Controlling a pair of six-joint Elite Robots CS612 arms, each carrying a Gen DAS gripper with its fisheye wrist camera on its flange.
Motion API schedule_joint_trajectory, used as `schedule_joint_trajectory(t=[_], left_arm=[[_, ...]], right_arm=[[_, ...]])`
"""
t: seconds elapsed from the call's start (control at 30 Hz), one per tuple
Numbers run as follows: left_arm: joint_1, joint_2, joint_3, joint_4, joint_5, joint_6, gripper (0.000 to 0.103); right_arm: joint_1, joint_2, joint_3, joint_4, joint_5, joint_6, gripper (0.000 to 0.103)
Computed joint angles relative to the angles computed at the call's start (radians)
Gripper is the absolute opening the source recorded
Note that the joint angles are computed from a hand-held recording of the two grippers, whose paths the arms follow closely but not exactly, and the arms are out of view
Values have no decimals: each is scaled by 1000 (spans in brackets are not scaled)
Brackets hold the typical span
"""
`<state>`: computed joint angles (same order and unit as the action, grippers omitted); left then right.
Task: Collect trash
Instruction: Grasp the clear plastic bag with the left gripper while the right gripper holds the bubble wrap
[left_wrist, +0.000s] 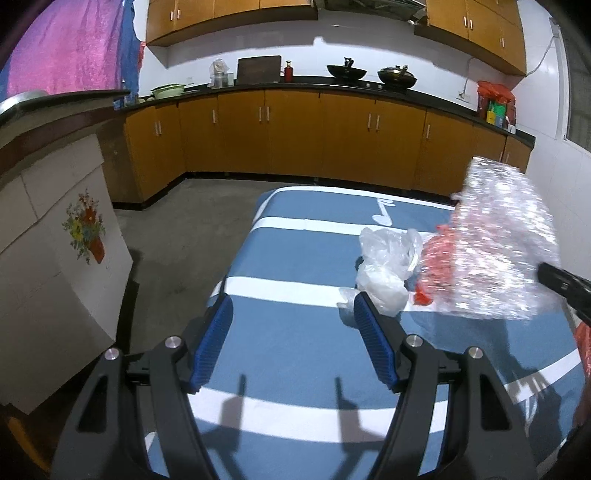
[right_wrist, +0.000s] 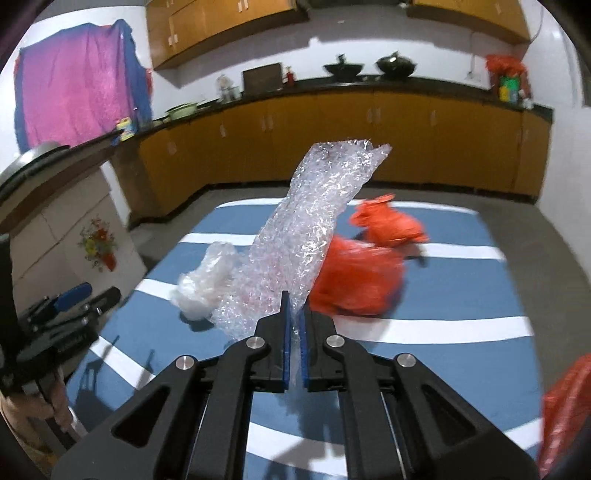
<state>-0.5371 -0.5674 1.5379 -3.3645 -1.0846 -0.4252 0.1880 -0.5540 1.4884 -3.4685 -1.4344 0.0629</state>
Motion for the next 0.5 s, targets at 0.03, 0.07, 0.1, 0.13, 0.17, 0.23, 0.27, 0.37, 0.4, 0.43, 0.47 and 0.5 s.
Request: schedule_joint_trajectory(t=[0.03, 0.07, 0.1, 0.13, 0.17, 0.23, 0.27, 0.37, 0.4, 0.43, 0.47, 0.5], left_arm=[[0, 2, -6, 3, -5, 3, 67], [0, 6, -18, 9, -16, 10, 67], [0, 9, -26, 13, -23, 16, 67], [-1, 14, -40, 21, -31, 26, 67], [-1, 18, -51, 27, -37, 33, 67], [-2, 30, -81, 50, -56, 51, 67], [-3, 35, -93, 60, -60, 56, 67], [-2, 54, -137, 98, -77, 79, 67], [-2, 61, -153, 113, -83, 85, 67], [-1, 68, -170, 135, -88, 86, 67], [0, 73, -183, 153, -96, 84, 67], [2, 79, -197, 170, -107, 81, 67]], right_arm=[[-5, -8, 20, -21, -30, -4, 5], [-9, -13, 33, -35, -48, -5, 5], [-12, -16, 41, -44, -63, -6, 5], [-17, -21, 54, -59, -86, -5, 5], [-22, -25, 65, -74, -106, -2, 5], [-29, -29, 79, -94, -134, 6, 5], [-35, -33, 88, -103, -147, 16, 5], [-47, -38, 104, -117, -168, 32, 5], [-49, -40, 109, -119, -174, 38, 5], [-52, -41, 112, -118, -177, 41, 5], [-57, -40, 116, -121, -175, 40, 5], [-59, -39, 117, -119, -177, 41, 5]])
